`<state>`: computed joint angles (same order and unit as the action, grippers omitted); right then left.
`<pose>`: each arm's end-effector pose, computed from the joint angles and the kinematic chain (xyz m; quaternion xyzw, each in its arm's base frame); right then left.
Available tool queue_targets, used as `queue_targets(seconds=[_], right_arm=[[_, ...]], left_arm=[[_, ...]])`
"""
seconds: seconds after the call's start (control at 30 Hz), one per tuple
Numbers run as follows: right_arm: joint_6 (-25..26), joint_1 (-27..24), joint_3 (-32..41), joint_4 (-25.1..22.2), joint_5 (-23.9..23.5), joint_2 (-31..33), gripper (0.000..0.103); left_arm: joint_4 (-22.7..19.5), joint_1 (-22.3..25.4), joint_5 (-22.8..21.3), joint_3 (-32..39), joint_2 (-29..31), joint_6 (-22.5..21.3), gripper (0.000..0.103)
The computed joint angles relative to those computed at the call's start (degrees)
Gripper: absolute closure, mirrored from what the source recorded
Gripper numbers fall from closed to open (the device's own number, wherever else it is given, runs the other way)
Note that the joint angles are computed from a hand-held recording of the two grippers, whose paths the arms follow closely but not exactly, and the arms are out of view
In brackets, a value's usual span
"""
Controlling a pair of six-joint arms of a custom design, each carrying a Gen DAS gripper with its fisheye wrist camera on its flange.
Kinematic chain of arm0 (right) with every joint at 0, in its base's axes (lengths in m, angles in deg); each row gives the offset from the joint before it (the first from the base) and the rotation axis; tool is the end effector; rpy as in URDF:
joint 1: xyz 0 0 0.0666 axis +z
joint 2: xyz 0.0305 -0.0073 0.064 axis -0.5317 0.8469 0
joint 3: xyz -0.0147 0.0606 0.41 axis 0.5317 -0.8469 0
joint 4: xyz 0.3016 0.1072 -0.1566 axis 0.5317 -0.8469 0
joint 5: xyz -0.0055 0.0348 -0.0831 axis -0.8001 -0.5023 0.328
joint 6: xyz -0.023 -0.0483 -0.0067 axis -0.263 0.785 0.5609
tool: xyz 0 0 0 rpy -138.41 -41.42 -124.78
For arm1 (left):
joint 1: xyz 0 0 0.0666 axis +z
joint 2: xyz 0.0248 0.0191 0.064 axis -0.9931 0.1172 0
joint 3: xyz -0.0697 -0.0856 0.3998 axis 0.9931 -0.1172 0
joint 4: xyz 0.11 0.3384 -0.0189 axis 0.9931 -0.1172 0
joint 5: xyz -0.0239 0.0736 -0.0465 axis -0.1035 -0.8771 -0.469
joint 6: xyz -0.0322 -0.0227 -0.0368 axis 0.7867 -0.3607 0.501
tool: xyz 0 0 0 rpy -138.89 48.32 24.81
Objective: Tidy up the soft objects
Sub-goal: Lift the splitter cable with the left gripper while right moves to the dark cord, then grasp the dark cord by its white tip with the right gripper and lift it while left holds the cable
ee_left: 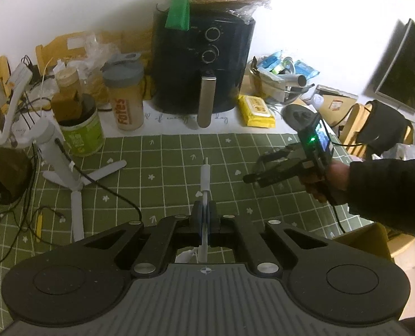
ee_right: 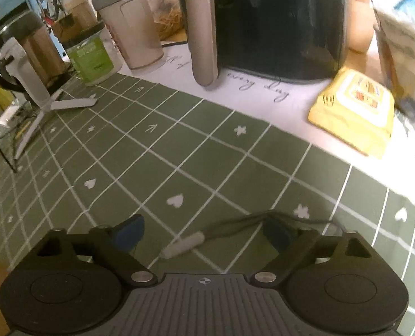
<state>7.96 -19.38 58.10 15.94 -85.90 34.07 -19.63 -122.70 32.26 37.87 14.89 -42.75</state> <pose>0.6338 0.1624 0.3460 -0.4478 0.8333 0.2298 0.2286 0.3319 -0.2553 0.5685 -0.0982 0.9397 -0.0338 0.3259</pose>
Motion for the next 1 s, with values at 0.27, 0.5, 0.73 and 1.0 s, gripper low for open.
queue_targets(seconds=[0.27,0.5,0.73,1.0], right_arm=[[6.22,0.3,-3.27,3.23,3.53,-2.24,0.057],[8.16,-0.7,-3.43,1.12,5.05,-2.91,0.092],[9.36,-2.07,-2.81,-2.95,6.34,-3.21,0.092],[10.15,-3.68,-2.99,-6.48,9.99,-4.1,0.079]], left_arm=[[0.81,-0.53,-0.11,-0.82,-0.54,1.96,0.1],[1.31,-1.11,-0.3,-0.55,-0.68,2.4,0.1],[2.11,-1.82,-0.81,-0.03,-0.65,2.16,0.1],[3.87,-2.95,-0.73,-0.14,-0.99,2.18,0.1]])
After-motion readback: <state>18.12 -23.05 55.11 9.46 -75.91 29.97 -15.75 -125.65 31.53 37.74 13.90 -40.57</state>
